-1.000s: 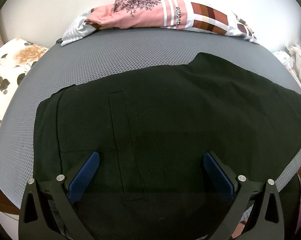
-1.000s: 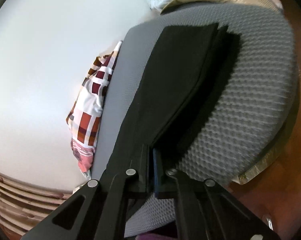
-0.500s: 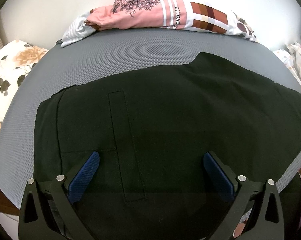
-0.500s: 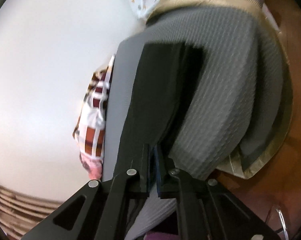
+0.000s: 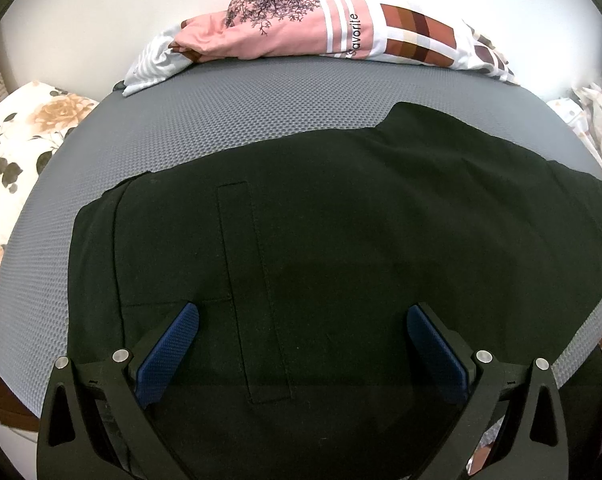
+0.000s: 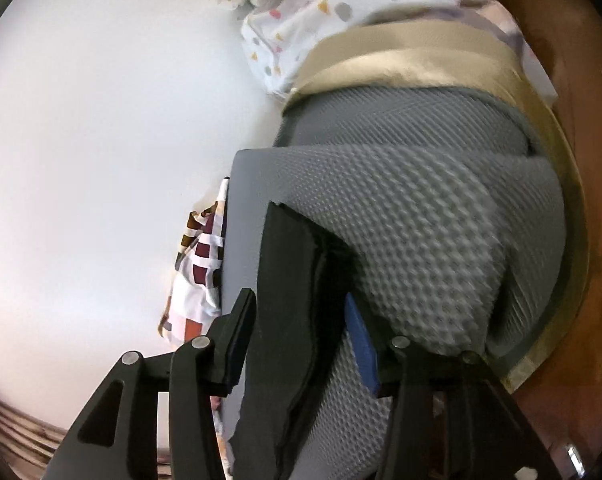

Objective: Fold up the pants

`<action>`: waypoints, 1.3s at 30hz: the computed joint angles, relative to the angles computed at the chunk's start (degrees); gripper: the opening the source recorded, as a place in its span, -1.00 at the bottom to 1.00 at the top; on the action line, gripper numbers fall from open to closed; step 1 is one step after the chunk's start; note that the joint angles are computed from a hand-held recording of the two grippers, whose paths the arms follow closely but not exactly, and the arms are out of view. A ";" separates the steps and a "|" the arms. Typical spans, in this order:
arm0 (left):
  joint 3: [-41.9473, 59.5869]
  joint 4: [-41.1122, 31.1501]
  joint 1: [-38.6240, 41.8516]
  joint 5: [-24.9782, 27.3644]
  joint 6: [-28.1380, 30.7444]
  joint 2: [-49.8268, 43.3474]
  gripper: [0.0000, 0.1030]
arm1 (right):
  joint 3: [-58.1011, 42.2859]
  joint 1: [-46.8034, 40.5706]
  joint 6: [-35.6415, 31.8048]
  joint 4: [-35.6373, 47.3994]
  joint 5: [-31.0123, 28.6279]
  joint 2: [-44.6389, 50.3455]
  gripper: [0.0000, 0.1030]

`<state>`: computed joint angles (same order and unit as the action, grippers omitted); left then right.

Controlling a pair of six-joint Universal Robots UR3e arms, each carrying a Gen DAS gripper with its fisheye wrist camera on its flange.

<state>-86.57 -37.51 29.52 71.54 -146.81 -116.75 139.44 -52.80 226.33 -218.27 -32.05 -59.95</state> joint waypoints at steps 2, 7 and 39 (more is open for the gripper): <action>0.04 -0.41 0.02 -0.04 0.22 0.15 1.00 | -0.32 0.70 -3.92 8.11 -1.66 -4.26 -0.08; -0.53 0.90 -0.10 0.12 0.02 0.11 1.00 | -2.75 -0.51 -5.01 13.50 -2.37 -5.05 -0.05; 0.55 -1.04 0.42 -0.10 0.44 0.31 1.00 | -24.10 14.52 -21.27 50.35 -19.19 -14.01 -0.78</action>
<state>-86.02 -38.56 29.93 71.44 -146.37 -116.44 115.34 -38.28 205.06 -167.92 -51.24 -73.96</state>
